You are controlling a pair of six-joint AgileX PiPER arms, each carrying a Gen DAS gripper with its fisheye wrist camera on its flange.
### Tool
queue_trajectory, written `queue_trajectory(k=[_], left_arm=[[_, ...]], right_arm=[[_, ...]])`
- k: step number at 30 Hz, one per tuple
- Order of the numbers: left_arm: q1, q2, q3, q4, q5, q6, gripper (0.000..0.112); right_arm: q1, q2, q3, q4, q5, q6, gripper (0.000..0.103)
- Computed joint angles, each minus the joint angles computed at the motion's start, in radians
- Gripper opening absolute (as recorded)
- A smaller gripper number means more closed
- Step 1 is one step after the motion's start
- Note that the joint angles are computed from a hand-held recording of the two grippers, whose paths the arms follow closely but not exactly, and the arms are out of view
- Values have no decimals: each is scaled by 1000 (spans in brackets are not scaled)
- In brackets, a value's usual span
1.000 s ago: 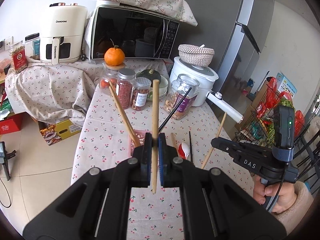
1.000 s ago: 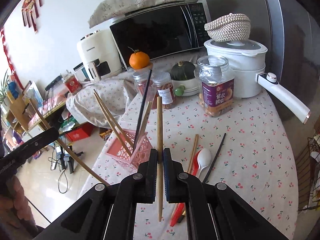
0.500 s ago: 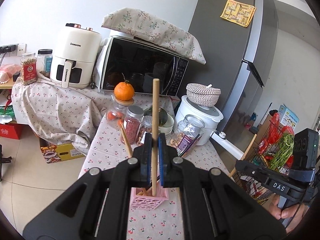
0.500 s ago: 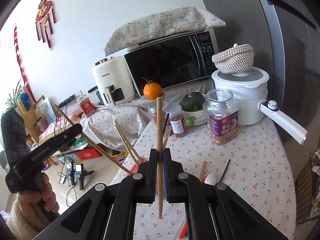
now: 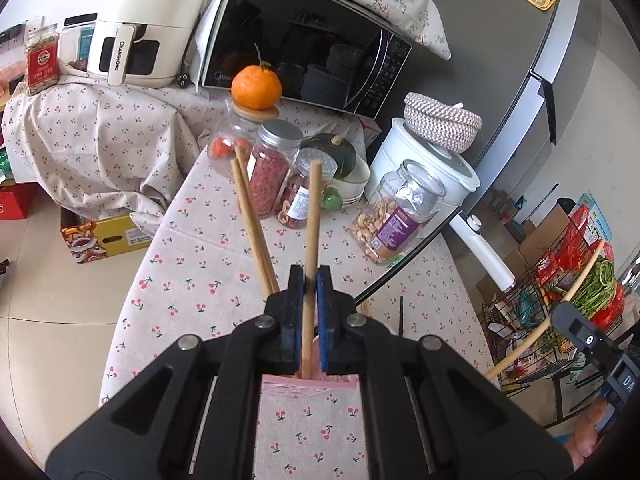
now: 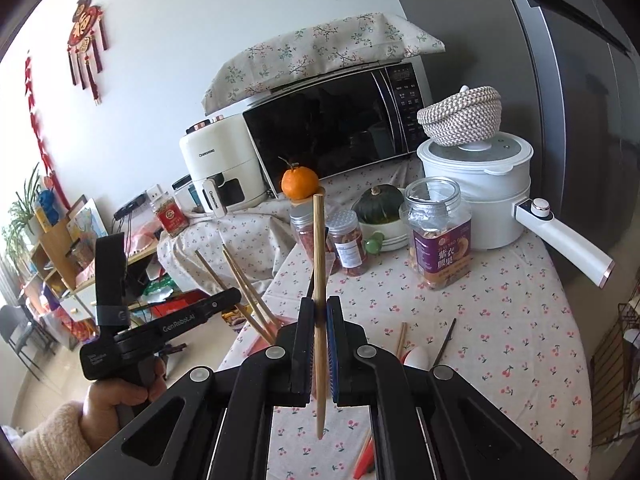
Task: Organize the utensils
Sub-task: 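Lower the wooden chopstick into the pink basket and open the left tool while the right tool carries its chopstick, then lower the wooden chopstick into the pink basket and open the right tool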
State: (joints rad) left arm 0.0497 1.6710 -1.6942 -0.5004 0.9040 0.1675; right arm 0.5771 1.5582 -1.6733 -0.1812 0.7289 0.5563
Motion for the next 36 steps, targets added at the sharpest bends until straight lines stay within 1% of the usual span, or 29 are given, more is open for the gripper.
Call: queue_trajectory(k=[4,6,8,10,12,16,19,23,25,29,33,36], left_arm=[[-20,15,1,45,-5,-15,8],[-22,18,-8,62,10,-22,18],[-21,6,-10,87,12,-41,40],[-18,-15,-8,123,7,-68,50],[-9,-29,-12,152,25,-86,55],[-9,-46,-15,273,64,-132,63],[2,-46,-14,328,96,-141,64],[19,-40,-11,378,112,-147,64],[32,-33,-15,373,125,-136,64],[43,-31,-20,352,143,-116,64],[50,-30,-25,335,154,-94,64],[59,-33,-22,327,155,-87,64]], right_arm=[[-1,-4,16,-4,-27,6,6],[3,-3,21,-16,-40,19,6],[5,-4,24,-21,-56,29,6],[11,-3,23,-47,-74,55,6],[17,2,17,-77,-99,90,6],[26,30,-12,-111,-157,168,6],[41,80,-64,-164,-166,251,6],[59,155,-134,-212,-172,325,6],[68,195,-169,-237,-168,360,6],[98,265,-226,-349,-148,454,6],[95,277,-232,-353,-171,493,6],[103,270,-237,-413,-172,539,6]])
